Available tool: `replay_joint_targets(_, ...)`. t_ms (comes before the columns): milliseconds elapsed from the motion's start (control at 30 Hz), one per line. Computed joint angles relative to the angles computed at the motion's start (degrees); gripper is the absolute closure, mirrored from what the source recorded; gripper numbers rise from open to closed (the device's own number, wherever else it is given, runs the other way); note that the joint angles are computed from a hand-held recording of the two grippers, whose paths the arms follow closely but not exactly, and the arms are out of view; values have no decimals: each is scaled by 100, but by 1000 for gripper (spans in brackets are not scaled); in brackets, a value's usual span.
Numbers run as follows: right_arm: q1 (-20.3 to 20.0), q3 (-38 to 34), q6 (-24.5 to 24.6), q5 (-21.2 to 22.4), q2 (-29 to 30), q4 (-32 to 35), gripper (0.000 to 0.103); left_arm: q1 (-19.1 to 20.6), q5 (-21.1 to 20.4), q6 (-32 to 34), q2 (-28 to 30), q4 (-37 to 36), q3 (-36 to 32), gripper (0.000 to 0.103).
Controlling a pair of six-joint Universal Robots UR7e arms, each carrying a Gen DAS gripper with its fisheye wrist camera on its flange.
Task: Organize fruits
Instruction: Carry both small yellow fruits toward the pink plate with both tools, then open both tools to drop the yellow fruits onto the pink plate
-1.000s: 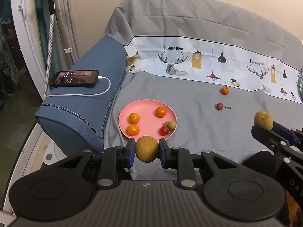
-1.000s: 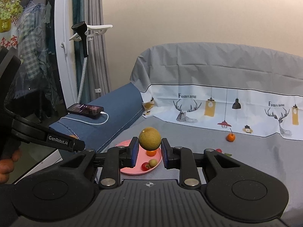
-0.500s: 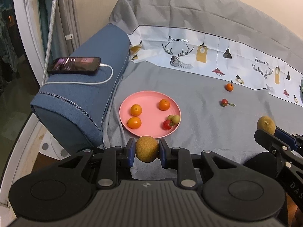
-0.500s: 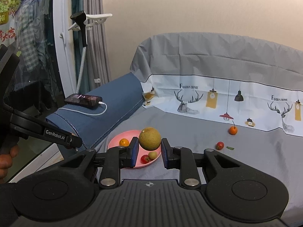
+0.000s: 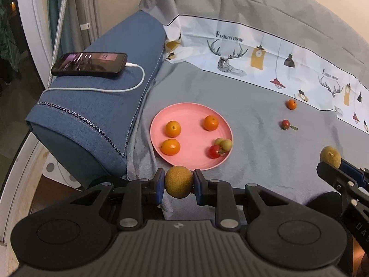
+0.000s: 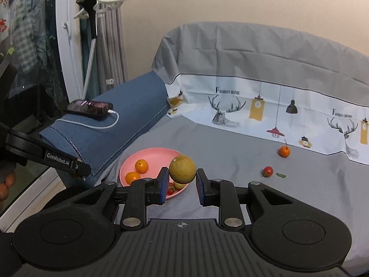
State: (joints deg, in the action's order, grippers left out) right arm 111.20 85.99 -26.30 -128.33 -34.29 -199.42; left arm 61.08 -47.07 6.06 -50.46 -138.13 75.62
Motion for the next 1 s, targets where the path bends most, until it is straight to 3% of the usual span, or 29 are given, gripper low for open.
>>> replay_joint_targets(433, -276, -1045, 193, 174, 512, 1067, 77, 302, 60, -76, 858, 656, -1311, 74)
replay_joint_targets(700, -533, -2123, 128, 459, 1089, 1845, 77, 526, 245, -84, 1880, 1428, -2880, 74)
replay_joint_targets(1000, -800, -3532, -23, 594, 1815, 2997, 77, 759, 376, -18, 3254, 2678, -5192, 74)
